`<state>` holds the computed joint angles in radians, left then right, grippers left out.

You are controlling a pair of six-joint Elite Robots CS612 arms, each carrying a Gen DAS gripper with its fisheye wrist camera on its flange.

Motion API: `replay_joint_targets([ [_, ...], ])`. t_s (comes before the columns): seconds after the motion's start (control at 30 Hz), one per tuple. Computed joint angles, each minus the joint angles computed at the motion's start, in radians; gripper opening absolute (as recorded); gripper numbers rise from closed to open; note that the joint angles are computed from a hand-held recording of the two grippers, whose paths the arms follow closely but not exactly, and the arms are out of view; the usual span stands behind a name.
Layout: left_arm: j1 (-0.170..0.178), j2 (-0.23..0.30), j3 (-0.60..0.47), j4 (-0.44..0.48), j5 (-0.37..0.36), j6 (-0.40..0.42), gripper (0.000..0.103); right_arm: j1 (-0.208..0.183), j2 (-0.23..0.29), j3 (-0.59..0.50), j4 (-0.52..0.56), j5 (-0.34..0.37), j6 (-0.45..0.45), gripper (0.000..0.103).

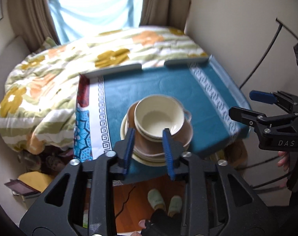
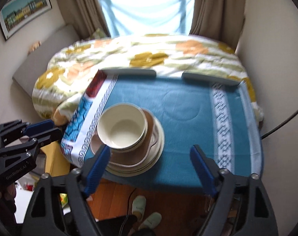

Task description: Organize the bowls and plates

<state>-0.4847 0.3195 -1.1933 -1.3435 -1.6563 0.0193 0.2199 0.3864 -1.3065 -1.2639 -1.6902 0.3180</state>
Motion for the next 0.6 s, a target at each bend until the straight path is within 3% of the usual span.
replay_joint_targets([
  [0.07,-0.011,0.028,-0.065,-0.052,0.031,-0.044,0.099,0.005,0.018,-0.057,-0.026,-0.041,0.017,0.083],
  [0.1,-0.02,0.047,-0.105,-0.094,0.064,-0.068,0.103,0.007,0.025,-0.081,-0.04,-0.054,0.022,0.083],
  [0.2,-0.04,0.075,-0.179,-0.153,0.124,-0.104,0.103,0.021,0.046,-0.145,-0.062,-0.133,0.028,0.086],
  [0.33,-0.072,0.102,-0.259,-0.179,0.242,-0.141,0.103,0.036,0.072,-0.213,-0.089,-0.218,0.04,0.098],
  [0.47,-0.101,0.131,-0.328,-0.197,0.332,-0.126,0.103,0.065,0.101,-0.267,-0.134,-0.336,0.02,0.099],
  [0.6,-0.118,0.15,-0.377,-0.18,0.37,-0.133,0.103,0.078,0.123,-0.31,-0.136,-0.364,0.021,0.099],
])
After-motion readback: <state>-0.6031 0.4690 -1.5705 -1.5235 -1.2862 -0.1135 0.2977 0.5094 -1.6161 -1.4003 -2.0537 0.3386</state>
